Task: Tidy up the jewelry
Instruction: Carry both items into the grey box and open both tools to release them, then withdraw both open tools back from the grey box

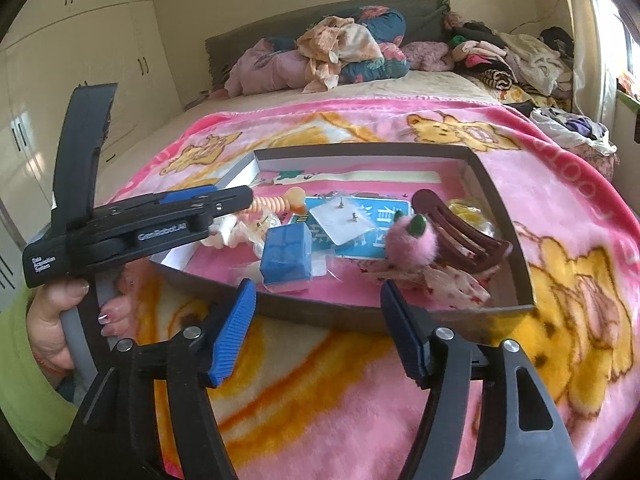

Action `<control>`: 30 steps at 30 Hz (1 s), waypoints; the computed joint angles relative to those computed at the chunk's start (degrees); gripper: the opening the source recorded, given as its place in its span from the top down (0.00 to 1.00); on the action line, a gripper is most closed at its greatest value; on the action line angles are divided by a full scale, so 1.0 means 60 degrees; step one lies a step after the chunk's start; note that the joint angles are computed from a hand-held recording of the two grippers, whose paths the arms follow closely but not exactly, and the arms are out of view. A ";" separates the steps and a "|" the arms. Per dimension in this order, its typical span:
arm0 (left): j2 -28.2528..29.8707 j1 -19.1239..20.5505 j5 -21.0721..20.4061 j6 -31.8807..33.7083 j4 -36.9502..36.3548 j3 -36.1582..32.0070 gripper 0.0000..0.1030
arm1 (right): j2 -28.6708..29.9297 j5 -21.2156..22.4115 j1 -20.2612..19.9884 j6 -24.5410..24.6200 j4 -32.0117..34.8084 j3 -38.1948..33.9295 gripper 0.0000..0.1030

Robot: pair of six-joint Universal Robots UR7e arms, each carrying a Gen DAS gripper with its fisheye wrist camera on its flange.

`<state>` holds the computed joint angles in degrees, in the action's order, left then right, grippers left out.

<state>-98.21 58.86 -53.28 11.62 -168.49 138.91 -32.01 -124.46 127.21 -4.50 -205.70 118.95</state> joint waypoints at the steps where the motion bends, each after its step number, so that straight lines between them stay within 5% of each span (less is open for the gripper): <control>1: -0.0085 -0.0089 0.0077 -0.0056 0.0035 0.0057 0.45 | -0.0018 -0.0047 0.0022 0.0020 -0.0070 0.0051 0.34; 16: -0.1890 -0.1254 0.0878 -0.0824 0.1308 0.0968 0.13 | -0.0103 -0.0950 0.0483 -0.0335 -0.2178 0.0903 0.11; 30: -0.3892 -0.2507 0.1222 -0.1977 0.2969 0.1866 0.11 | 0.0306 -0.1696 0.0933 -0.1319 -0.4131 0.1283 0.06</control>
<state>-121.56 43.81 -45.95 -0.24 -150.67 150.10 -30.18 -134.64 132.81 -12.42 -230.49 126.65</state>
